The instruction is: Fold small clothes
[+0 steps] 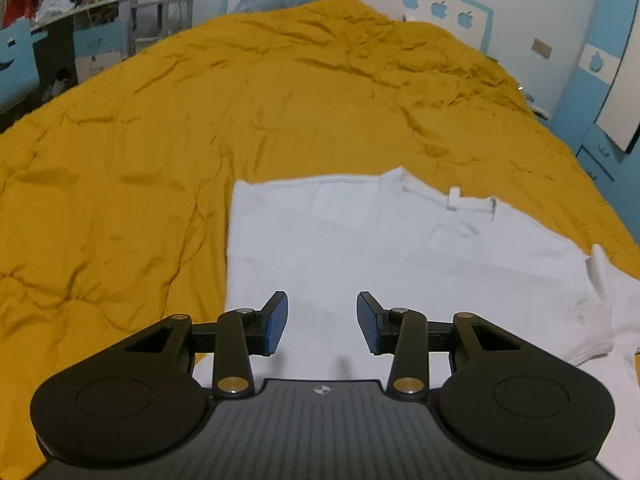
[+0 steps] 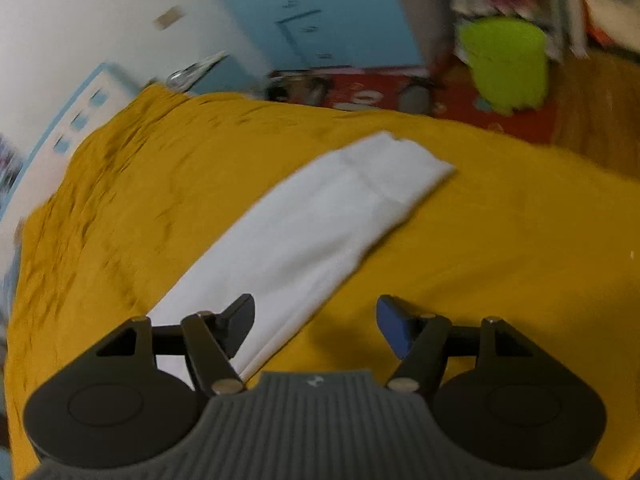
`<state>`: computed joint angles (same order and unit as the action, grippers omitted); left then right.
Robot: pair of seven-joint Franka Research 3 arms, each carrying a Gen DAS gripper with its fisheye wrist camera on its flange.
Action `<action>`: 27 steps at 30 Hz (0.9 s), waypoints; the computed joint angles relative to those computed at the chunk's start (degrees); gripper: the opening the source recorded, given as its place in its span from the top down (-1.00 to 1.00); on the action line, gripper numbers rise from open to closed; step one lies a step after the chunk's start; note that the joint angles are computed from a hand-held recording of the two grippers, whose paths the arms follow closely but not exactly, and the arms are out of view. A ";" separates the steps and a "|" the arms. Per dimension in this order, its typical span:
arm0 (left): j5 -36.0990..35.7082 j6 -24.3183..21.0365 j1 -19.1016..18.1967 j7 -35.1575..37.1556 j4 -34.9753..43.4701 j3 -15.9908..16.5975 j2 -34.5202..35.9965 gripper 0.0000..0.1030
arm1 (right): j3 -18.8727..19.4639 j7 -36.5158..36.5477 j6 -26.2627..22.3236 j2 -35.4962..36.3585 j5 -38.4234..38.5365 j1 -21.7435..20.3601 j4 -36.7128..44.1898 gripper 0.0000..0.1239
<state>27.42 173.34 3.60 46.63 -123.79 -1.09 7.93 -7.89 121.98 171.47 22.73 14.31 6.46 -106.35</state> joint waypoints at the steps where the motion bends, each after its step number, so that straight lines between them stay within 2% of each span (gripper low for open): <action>1: -0.17 -0.49 0.00 -0.27 0.04 0.04 0.15 0.07 | 0.87 0.09 0.81 0.95 1.59 -1.17 0.37 -0.03; 2: -0.17 -0.88 -0.05 -0.78 0.03 0.17 0.29 0.07 | 2.03 -0.38 1.59 1.82 3.11 -2.39 0.85 -0.04; 4: -0.96 -1.57 0.27 -1.01 -0.14 0.05 0.45 0.07 | 2.02 0.19 1.86 4.00 4.20 -2.34 2.90 -0.05; 6: -1.71 -2.02 0.63 -0.95 -0.21 0.00 0.68 0.07 | -0.70 2.37 1.32 6.22 3.08 -0.15 5.41 -0.03; 7: -1.50 -2.26 0.51 -1.44 -0.21 0.17 0.68 0.07 | -2.75 4.01 0.99 7.18 1.90 1.57 6.56 0.11; 8: -1.20 -2.25 0.46 -1.91 -0.30 0.35 0.70 0.07 | -5.45 6.24 0.40 8.34 0.23 3.82 7.99 0.38; 11: -1.01 -1.89 0.73 -2.50 -0.58 0.54 0.75 0.07 | -8.75 9.39 -2.96 11.00 -3.99 6.57 12.56 0.87; 13: -1.76 -0.95 1.37 -1.70 -1.41 0.30 0.36 0.07 | -10.70 11.50 -3.91 12.38 -7.39 8.28 15.06 0.94; 17: -0.65 0.47 1.60 -1.90 -2.58 0.98 -0.44 0.07 | -13.35 12.29 -0.95 11.66 -14.35 12.44 16.09 0.96; 20: -2.63 2.50 2.67 -0.55 -3.93 0.32 -1.17 0.07 | -11.14 8.55 0.86 9.56 -17.14 13.71 16.50 0.97; 23: -6.20 4.24 3.93 3.18 -5.28 -1.10 -1.97 0.07 | -6.89 2.83 1.72 8.14 -17.95 14.04 17.80 0.97; 27: -6.36 5.45 3.69 5.68 -6.81 -0.90 -3.37 0.07 | -0.95 -7.58 1.55 8.05 -19.15 15.25 20.78 0.97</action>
